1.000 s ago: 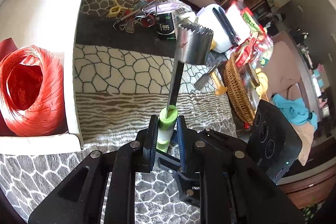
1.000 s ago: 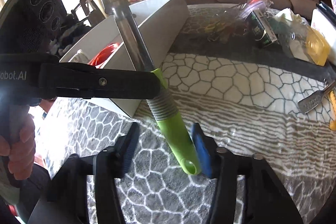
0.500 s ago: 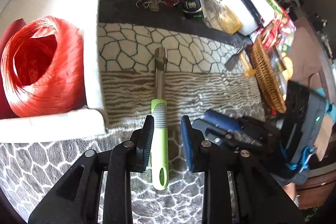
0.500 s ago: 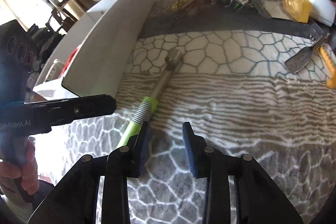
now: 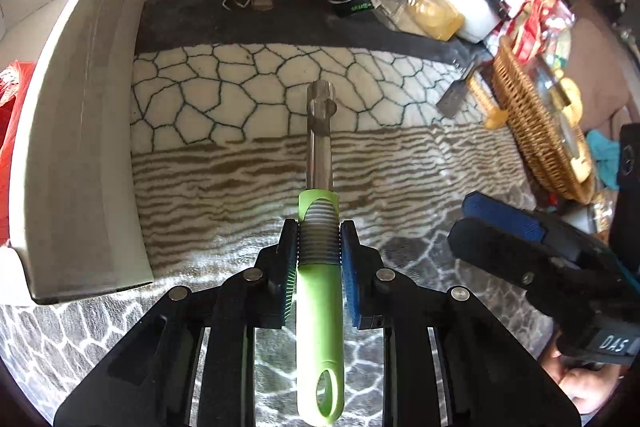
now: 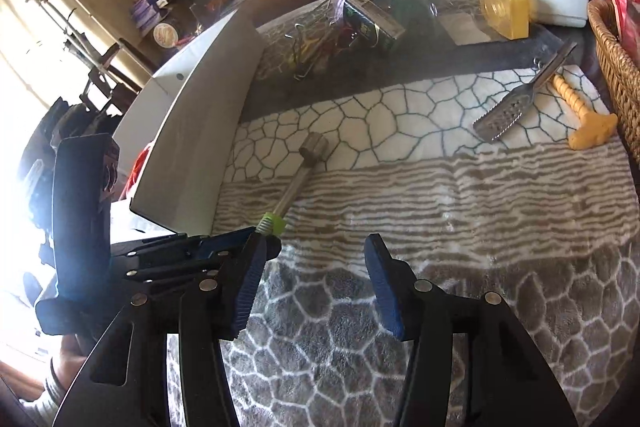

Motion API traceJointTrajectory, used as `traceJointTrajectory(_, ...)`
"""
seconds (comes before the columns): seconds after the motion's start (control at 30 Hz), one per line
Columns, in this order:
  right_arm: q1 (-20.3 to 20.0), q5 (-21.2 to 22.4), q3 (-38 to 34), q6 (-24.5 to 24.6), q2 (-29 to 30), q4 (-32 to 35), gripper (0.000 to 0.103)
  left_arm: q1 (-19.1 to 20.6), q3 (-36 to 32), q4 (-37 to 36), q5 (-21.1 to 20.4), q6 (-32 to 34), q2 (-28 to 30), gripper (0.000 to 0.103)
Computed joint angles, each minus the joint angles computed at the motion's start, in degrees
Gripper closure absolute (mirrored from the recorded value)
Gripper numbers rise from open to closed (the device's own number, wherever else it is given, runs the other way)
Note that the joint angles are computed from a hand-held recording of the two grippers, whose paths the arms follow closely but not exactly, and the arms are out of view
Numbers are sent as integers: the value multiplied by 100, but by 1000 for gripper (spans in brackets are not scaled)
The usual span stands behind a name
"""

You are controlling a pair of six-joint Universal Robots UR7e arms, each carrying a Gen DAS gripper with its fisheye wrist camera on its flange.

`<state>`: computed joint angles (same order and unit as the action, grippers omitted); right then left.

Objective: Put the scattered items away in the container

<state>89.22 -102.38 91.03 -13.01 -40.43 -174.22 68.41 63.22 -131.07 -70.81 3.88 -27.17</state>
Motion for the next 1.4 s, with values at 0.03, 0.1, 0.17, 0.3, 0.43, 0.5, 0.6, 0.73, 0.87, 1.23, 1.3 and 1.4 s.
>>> traceJointTrajectory(0.03, -5, 79, 30, -20, -33, 22, 47, 42, -94, 51, -219, -110, 1, 84)
traceJointTrajectory(0.1, -37, 324, 139, -24, -127, 52, 41, 119, -295, 248, -532, -276, 29, 85)
traceJointTrajectory(0.17, -192, 1025, 265, 156, -251, 237, 31, 191, -507, 456, -703, -435, 115, 85)
traceJointTrajectory(0.3, -708, 2977, 403, 966, -298, 924, 28, 345, -897, 963, -1099, -788, 317, 86)
traceJointTrajectory(0.43, -715, 3008, 303, 1094, -146, 1183, 30, 337, -910, 1014, -1158, -814, 337, 94)
traceJointTrajectory(0.5, -638, 2753, 205, 1048, -74, 1250, 31, 315, -903, 1008, -1085, -822, 347, 94)
traceJointTrajectory(0.6, -494, 2176, 99, 998, -8, 1359, 33, 278, -885, 1004, -870, -762, 360, 93)
traceJointTrajectory(0.73, -299, 1679, 99, 715, 19, 1325, 35, 245, -964, 1142, -790, -668, 415, 93)
traceJointTrajectory(0.87, 10, 749, -25, 262, 266, 1236, 48, 236, -1085, 1239, -760, -739, 495, 90)
traceJointTrajectory(1.23, 435, -694, 71, -886, 569, 477, 77, 224, -1428, 1695, -756, -759, 654, 54)
traceJointTrajectory(1.3, 403, -601, 208, -1056, 442, 517, 78, 216, -1370, 1633, -743, -677, 640, 57)
traceJointTrajectory(1.4, 294, -416, 407, -1105, 265, 628, 78, 181, -1284, 1559, -494, -661, 618, 86)
